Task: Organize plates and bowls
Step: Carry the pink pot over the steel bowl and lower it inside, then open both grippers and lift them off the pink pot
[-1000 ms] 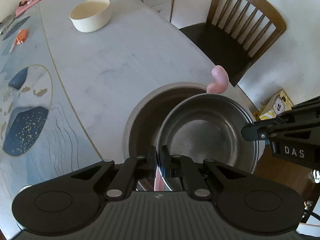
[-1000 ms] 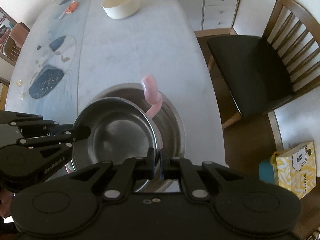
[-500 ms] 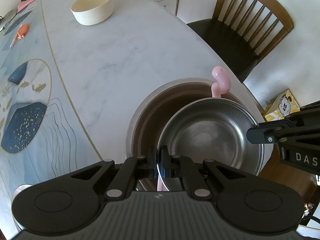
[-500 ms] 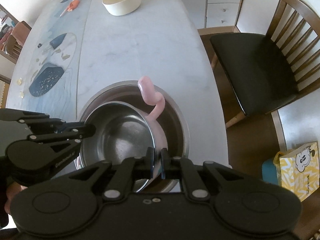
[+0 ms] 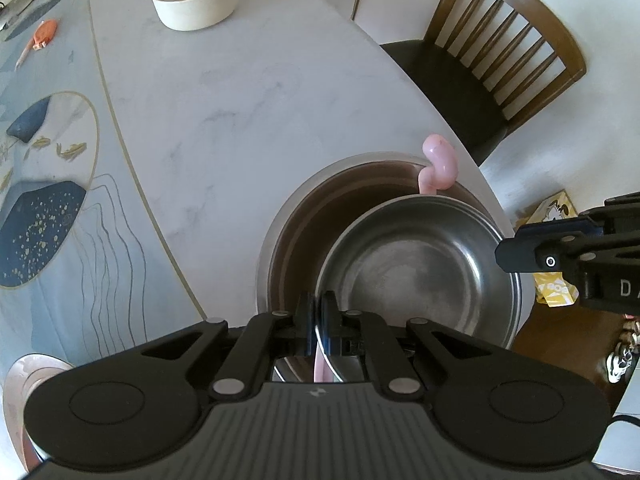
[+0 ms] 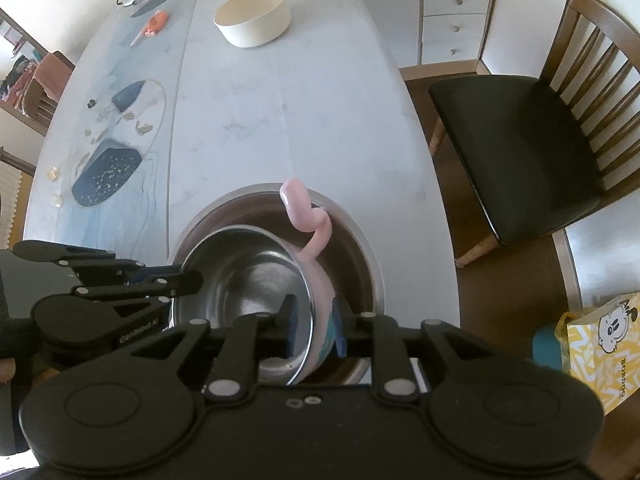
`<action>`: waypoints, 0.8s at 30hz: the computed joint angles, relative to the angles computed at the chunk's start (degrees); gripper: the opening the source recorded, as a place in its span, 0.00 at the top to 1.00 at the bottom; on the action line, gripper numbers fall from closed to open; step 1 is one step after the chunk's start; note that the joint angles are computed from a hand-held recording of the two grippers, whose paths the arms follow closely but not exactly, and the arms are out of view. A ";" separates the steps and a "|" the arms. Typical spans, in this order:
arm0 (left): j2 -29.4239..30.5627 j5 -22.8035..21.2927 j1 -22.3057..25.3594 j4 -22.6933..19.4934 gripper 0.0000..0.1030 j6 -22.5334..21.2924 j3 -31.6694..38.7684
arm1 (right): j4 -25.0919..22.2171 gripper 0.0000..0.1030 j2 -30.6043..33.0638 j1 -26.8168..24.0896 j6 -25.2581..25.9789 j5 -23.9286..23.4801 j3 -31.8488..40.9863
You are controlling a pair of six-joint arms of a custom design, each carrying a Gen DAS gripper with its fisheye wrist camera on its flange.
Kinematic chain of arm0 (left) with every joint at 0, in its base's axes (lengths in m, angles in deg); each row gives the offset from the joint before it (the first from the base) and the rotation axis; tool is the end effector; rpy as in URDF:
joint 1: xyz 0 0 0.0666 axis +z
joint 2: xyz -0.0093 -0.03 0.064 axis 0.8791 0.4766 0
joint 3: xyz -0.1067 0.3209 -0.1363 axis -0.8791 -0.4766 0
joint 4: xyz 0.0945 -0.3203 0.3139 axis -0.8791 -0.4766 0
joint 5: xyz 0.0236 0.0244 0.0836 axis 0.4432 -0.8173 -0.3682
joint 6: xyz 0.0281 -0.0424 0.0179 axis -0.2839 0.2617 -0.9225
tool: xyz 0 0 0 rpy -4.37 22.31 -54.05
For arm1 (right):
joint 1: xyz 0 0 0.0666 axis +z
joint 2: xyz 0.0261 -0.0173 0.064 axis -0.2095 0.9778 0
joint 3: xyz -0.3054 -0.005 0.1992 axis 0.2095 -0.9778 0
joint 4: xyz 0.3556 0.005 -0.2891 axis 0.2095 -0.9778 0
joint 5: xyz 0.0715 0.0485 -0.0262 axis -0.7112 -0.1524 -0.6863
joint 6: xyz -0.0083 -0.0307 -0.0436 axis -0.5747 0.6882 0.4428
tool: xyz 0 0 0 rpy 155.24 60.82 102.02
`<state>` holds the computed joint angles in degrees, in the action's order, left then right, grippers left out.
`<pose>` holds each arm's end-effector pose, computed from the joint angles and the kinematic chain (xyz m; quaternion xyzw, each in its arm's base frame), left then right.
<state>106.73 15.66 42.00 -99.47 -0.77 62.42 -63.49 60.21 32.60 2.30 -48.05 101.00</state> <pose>0.4387 -0.1618 0.3795 0.2424 0.9590 -0.0860 0.1186 0.3841 0.3755 0.3960 0.0603 0.9813 0.1070 0.1485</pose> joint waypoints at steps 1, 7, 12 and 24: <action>0.02 0.41 0.09 -0.01 0.96 -0.07 0.08 | 0.12 0.76 -0.03 -0.01 0.00 -0.14 -0.01; -1.12 1.03 0.36 0.25 0.93 -1.11 0.20 | 0.74 0.70 -0.41 -0.16 1.22 -0.88 0.23; -2.01 2.18 0.80 0.82 0.92 -1.28 1.10 | 1.22 0.67 -0.67 -0.49 3.18 -0.54 0.99; -1.78 1.72 1.34 5.80 0.92 1.51 5.26 | 4.35 0.54 -0.37 -3.31 11.32 -0.49 4.14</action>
<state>104.95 17.39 43.34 -93.67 0.73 67.68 -59.14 59.84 29.28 13.62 -48.54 105.14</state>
